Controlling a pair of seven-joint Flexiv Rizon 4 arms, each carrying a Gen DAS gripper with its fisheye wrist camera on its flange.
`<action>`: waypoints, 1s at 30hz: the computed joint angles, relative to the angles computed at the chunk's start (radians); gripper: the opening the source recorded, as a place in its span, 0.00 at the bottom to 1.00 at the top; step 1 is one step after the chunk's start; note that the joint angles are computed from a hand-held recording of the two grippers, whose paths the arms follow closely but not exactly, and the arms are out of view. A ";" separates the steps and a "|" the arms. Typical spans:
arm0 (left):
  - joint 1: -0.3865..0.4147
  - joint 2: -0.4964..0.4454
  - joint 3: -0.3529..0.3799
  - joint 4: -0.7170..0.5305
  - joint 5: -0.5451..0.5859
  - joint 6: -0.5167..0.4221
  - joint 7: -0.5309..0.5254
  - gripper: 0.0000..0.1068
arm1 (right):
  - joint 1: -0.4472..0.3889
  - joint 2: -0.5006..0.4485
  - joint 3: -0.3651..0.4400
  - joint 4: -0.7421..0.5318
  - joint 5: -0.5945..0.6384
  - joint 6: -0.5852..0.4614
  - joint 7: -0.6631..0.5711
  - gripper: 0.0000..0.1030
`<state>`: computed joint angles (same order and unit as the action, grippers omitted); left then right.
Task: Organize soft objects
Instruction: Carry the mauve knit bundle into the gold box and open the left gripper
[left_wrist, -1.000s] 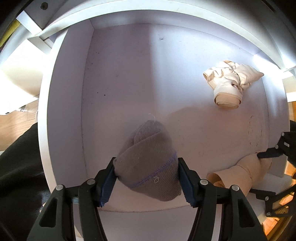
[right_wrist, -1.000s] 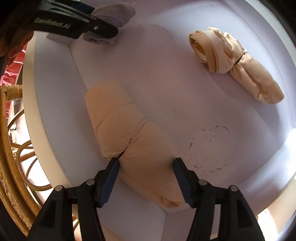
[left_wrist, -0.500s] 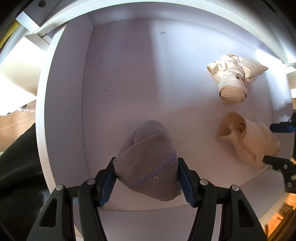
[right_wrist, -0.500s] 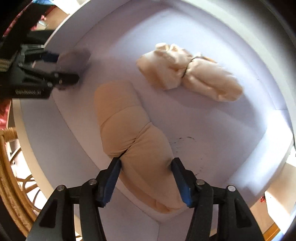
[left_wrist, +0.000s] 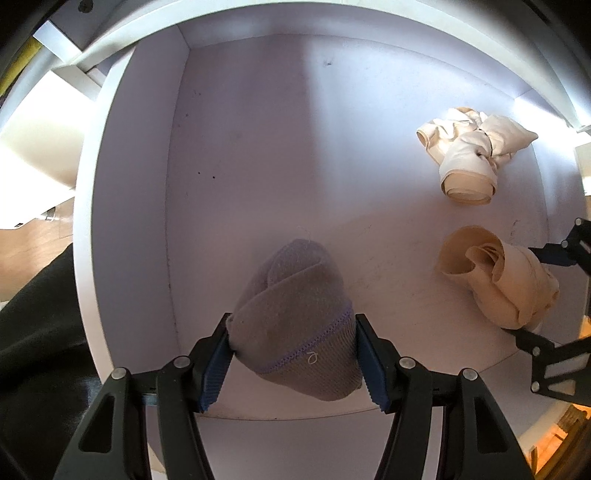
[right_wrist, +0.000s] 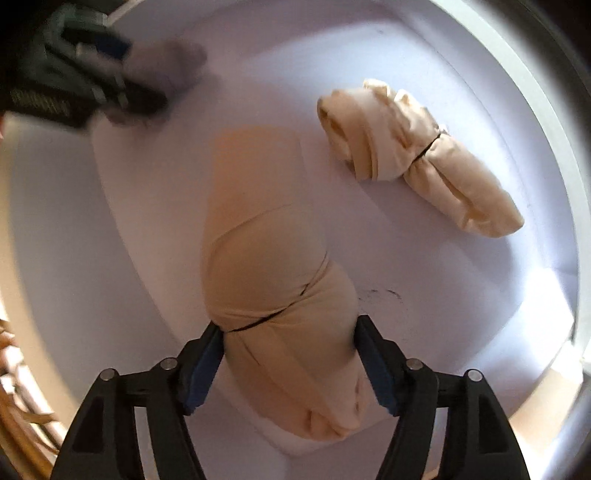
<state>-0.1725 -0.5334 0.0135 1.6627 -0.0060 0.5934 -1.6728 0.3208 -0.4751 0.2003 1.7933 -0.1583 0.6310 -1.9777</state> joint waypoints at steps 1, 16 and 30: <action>-0.002 0.003 0.000 0.011 0.002 0.010 -0.003 0.59 | 0.001 0.003 -0.001 0.000 0.003 -0.007 0.011 0.61; -0.037 0.059 -0.011 0.030 0.041 0.068 0.014 0.59 | -0.024 -0.017 -0.042 -0.063 -0.012 -0.080 0.224 0.55; -0.087 0.145 -0.030 0.020 0.107 0.129 0.078 0.59 | -0.019 -0.072 -0.041 -0.146 -0.014 -0.108 0.226 0.55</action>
<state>-0.2598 -0.3882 -0.0165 1.6831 0.1006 0.7225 -1.5951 0.3018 -0.5469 0.1593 1.6470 -0.1725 0.5225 -1.7515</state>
